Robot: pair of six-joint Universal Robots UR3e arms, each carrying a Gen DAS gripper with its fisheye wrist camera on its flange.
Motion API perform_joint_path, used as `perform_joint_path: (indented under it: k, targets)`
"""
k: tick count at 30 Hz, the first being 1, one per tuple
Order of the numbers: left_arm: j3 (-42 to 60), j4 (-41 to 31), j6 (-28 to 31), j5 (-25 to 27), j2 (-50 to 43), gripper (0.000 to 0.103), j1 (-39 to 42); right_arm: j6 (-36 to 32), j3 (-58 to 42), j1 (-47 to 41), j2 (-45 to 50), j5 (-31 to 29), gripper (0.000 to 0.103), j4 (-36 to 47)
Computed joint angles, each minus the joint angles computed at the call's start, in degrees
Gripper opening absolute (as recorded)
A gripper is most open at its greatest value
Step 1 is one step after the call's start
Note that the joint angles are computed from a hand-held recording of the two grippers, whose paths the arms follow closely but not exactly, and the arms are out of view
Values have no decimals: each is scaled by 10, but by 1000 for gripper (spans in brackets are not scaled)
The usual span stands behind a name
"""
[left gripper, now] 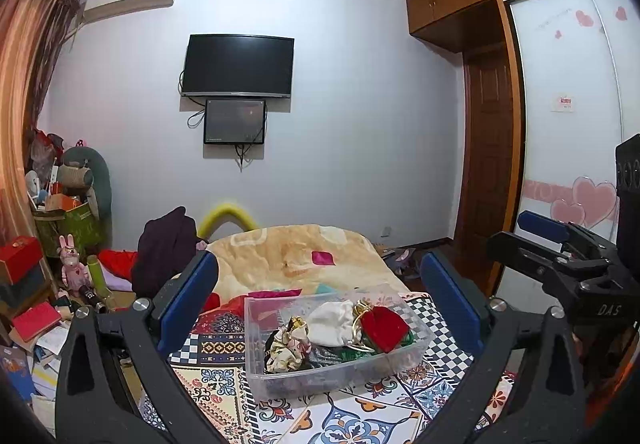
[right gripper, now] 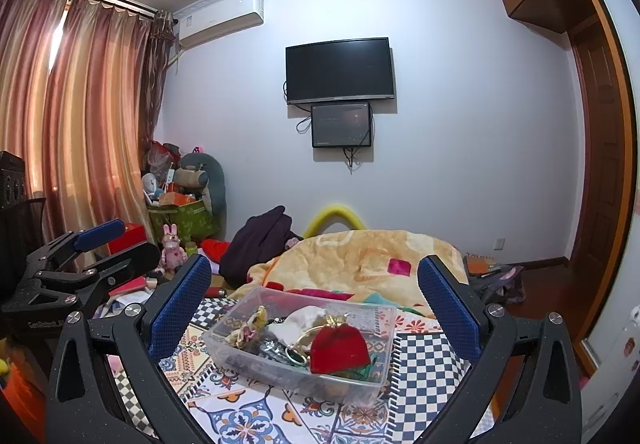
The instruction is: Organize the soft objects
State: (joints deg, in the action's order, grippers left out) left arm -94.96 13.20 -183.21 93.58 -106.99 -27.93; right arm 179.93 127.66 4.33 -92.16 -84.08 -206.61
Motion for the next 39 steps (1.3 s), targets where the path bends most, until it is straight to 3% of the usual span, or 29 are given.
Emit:
perform_joint_path:
  k: [39]
  targets:
    - [5,-12,0,7,-3,103,-3,4,3,2,4,-4,103,-12]
